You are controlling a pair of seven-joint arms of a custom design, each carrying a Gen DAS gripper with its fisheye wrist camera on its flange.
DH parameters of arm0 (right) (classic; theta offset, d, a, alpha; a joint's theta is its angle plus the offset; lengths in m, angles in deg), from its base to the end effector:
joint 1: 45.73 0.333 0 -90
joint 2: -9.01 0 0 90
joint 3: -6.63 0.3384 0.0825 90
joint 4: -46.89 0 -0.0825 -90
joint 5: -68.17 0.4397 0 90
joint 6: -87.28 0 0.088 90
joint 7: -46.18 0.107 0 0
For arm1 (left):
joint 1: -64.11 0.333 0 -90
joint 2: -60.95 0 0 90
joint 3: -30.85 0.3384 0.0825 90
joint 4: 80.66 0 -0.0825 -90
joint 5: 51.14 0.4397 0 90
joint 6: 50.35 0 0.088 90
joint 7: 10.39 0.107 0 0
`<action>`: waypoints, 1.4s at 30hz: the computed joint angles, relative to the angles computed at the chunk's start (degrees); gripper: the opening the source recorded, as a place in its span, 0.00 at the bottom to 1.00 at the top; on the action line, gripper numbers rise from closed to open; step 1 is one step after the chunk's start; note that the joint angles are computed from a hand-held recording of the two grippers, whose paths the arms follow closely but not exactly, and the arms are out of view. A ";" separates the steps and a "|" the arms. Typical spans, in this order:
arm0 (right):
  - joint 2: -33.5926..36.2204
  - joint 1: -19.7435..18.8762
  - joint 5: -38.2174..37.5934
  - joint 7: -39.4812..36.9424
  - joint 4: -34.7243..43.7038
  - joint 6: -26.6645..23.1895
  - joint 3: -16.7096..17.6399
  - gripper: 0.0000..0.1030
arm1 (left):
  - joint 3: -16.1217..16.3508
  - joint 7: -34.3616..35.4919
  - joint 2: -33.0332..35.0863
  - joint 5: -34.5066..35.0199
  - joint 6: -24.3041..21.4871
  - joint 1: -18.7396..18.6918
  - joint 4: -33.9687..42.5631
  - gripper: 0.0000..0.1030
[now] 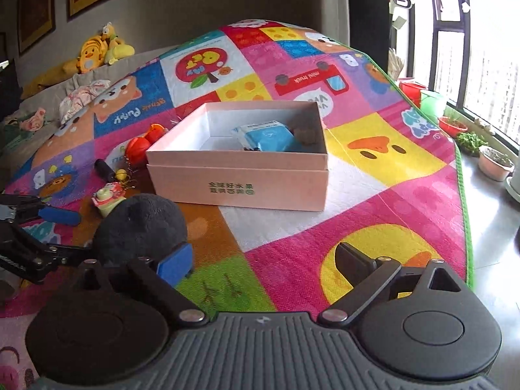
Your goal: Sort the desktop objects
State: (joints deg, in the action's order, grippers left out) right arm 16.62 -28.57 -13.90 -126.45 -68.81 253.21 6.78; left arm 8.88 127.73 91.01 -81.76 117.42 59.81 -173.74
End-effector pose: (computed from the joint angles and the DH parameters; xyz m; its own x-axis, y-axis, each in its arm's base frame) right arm 0.6016 0.2490 0.4231 -0.0504 -0.9951 -0.0850 -0.5586 0.0986 -0.8236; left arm 0.7385 -0.2701 0.4092 -0.6429 -0.7658 0.0174 -0.4925 0.3958 -0.7751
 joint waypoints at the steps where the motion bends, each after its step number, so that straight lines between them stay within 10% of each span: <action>1: 0.22 0.05 -2.25 1.31 0.61 1.86 -0.09 0.96 | 2.94 -3.20 0.14 1.65 1.64 -2.46 0.38 0.99; 6: 3.29 0.40 -2.76 -7.16 4.52 8.56 0.74 1.00 | 6.70 -12.21 0.89 6.04 3.55 -4.62 2.23 0.99; 13: 12.85 -2.04 25.35 -33.56 11.58 6.77 4.86 1.00 | 4.90 -11.81 3.48 9.00 3.54 -3.50 4.77 0.99; 16: 13.14 -6.04 38.58 -42.27 9.75 8.83 8.86 0.80 | 6.44 -13.45 5.14 11.24 3.52 -5.05 6.87 0.99; 20: 8.28 5.94 26.66 -26.44 5.28 8.48 -5.88 0.80 | 8.33 -14.84 7.47 14.47 3.27 -7.16 10.13 0.95; 23: 5.17 8.22 20.43 -16.23 1.35 7.32 -9.62 0.81 | 8.16 -14.35 8.66 16.59 0.01 -7.16 12.49 0.60; 27: 3.89 8.76 7.21 0.64 0.43 8.08 -11.64 0.81 | 10.38 -15.48 8.49 19.15 4.67 -8.86 13.70 0.60; 30: 4.29 7.03 5.85 2.00 1.05 7.52 -9.78 0.82 | 5.34 -14.21 7.65 16.78 8.93 -5.18 14.70 0.60; 37: 4.35 3.00 2.78 5.06 1.53 7.12 -5.56 0.82 | -19.87 -5.37 6.50 15.29 17.86 12.87 9.06 0.60; 42: 4.11 1.80 0.59 7.06 1.55 6.13 -4.05 0.82 | -20.18 -6.47 1.55 14.43 16.80 14.88 -0.33 0.60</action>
